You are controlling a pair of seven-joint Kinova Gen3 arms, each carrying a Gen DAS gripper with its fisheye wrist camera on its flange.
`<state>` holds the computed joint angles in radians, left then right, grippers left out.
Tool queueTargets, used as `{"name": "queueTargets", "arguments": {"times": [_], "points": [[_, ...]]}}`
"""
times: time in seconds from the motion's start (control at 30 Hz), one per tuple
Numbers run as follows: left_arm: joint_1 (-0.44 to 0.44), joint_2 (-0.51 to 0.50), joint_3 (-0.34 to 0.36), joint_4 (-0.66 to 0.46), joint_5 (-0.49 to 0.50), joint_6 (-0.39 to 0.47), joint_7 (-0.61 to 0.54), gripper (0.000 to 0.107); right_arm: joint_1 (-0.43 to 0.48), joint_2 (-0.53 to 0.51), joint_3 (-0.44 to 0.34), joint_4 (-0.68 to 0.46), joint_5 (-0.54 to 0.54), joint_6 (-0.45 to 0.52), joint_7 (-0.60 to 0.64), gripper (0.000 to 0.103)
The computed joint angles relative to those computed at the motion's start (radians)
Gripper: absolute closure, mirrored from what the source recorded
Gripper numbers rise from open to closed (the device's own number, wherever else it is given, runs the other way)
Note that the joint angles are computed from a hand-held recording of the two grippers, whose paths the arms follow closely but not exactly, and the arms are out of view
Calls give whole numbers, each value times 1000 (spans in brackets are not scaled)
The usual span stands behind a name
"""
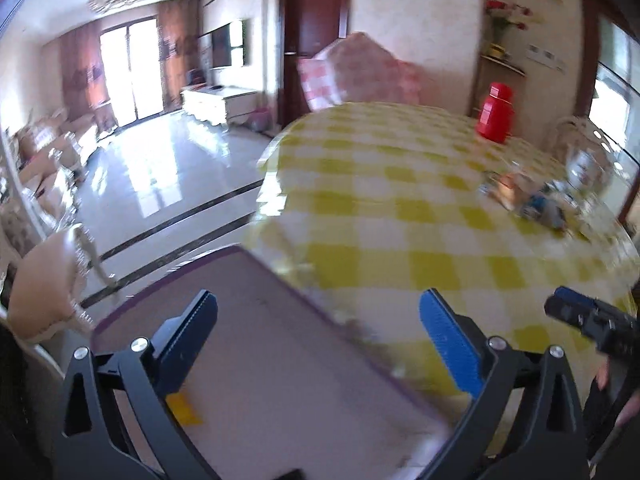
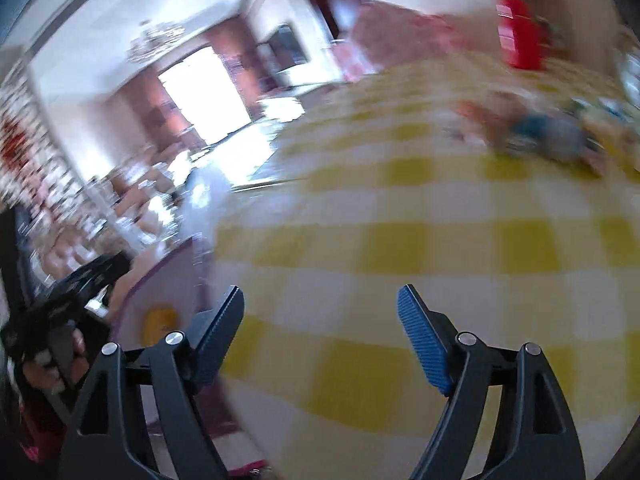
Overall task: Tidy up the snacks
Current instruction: 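Return the right tool to the table and grasp the white wrapped pastry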
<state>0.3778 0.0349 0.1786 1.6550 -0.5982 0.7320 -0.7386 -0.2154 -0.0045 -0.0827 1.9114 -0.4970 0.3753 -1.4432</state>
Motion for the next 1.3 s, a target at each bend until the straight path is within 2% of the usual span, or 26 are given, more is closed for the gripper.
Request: {"name": "queueTargets", "arguments": {"times": [0.1, 0.2, 0.23, 0.3, 0.43, 0.53, 0.67, 0.73, 0.77, 0.83, 0.97, 1.03, 1.1, 1.17, 1.2, 1.23, 1.3], "points": [[-2, 51, 67, -56, 75, -8, -58, 6, 122, -40, -50, 54, 122, -50, -120, 16], [1, 119, 113, -144, 197, -14, -126, 6, 253, -53, -88, 74, 244, -53, -242, 16], [29, 158, 101, -190, 238, -28, -140, 6, 272, -49, -86, 70, 284, -41, -282, 16], [117, 231, 33, -283, 282, -8, -142, 6, 276, -33, -28, 62, 332, -22, -358, 16], [232, 397, -35, -468, 254, -4, -68, 6, 220, 0, 139, 35, 316, 20, -363, 16], [290, 518, -79, -607, 238, -13, -77, 6, 252, 37, 155, -21, 366, 58, -417, 16], [340, 654, -146, -793, 261, 2, -74, 6, 284, 106, 154, -102, 379, 97, -407, 16], [356, 698, -179, -858, 287, 11, -59, 6, 326, 145, 112, -145, 364, 101, -389, 16], [350, 712, -177, -870, 300, 1, -64, 6, 358, 162, 81, -163, 356, 99, -380, 16], [306, 720, -130, -872, 355, -5, -110, 6, 367, 180, 75, -188, 371, 89, -413, 18], [280, 679, -149, -765, 447, -121, -85, 6, 263, 171, 235, -172, 455, 11, -575, 18], [270, 687, -139, -778, 463, -109, -95, 6, 193, 187, 328, -195, 530, 25, -657, 17], [257, 704, -121, -816, 484, -66, -127, 6, 164, 234, 372, -261, 611, 89, -725, 16], [253, 702, -118, -813, 500, -65, -141, 6, 200, 294, 344, -337, 652, 150, -744, 16], [250, 698, -117, -806, 508, -69, -144, 6, 243, 321, 304, -380, 648, 185, -745, 16], [247, 699, -115, -805, 517, -68, -147, 6, 281, 335, 267, -406, 641, 203, -743, 16], [249, 696, -120, -802, 523, -66, -148, 6, 302, 375, 243, -464, 666, 224, -764, 16]]}}
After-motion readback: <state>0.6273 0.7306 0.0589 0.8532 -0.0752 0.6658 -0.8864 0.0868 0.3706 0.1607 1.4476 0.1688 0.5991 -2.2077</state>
